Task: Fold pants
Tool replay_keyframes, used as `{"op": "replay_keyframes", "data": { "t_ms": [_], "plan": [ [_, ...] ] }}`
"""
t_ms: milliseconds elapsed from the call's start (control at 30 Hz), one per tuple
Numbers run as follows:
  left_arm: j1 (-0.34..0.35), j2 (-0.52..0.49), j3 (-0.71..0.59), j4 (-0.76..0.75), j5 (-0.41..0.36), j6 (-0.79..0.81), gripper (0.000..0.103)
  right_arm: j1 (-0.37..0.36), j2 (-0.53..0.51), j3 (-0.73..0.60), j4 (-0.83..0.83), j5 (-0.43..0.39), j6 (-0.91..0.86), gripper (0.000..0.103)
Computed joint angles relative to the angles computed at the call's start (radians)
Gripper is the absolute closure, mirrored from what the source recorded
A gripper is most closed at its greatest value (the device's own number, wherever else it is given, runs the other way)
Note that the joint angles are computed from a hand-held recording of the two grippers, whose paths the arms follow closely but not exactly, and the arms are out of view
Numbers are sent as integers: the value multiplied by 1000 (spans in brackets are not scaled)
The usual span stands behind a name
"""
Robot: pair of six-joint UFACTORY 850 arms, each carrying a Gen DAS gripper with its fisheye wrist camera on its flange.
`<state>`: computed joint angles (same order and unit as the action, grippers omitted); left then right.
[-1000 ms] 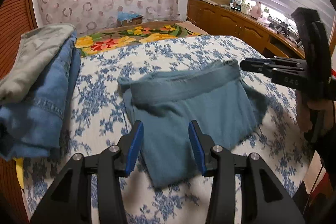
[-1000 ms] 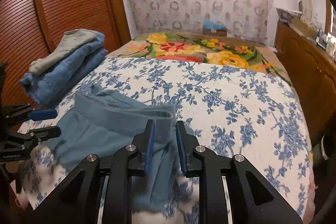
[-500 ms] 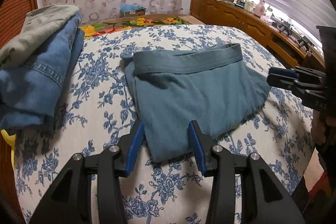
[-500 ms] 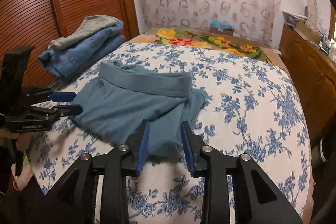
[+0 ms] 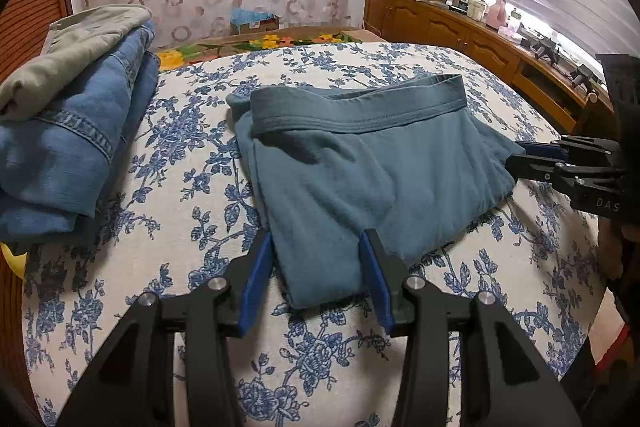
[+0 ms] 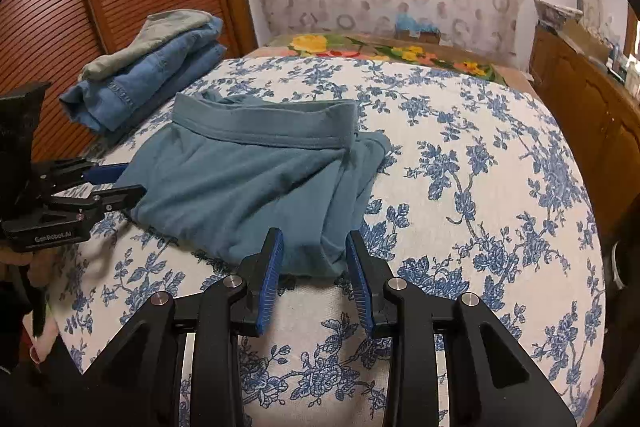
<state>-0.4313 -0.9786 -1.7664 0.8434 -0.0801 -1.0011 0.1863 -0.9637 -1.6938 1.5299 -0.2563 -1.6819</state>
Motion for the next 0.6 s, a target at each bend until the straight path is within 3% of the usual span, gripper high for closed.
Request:
{"op": "replay_keyframes", "data": {
  "t_ms": [100,167,267,467,600],
  "plan": [
    [1,0,2,23,8,-28,58,0,-2,-3,-23,-7,18,72],
    [2,0,4,-6,13,-3,58,-1,-4,-4,-38,-20,27,86],
    [6,0,5,-142,23,124,58,-4,3,6,-9,-29,3,96],
    [11,3,14,-248,40,217,57,-12,44,73,197,-10,-212,99],
    [11,2,14,-266,41,233,57,-18,49,86,174,-7,-181,102]
  ]
}}
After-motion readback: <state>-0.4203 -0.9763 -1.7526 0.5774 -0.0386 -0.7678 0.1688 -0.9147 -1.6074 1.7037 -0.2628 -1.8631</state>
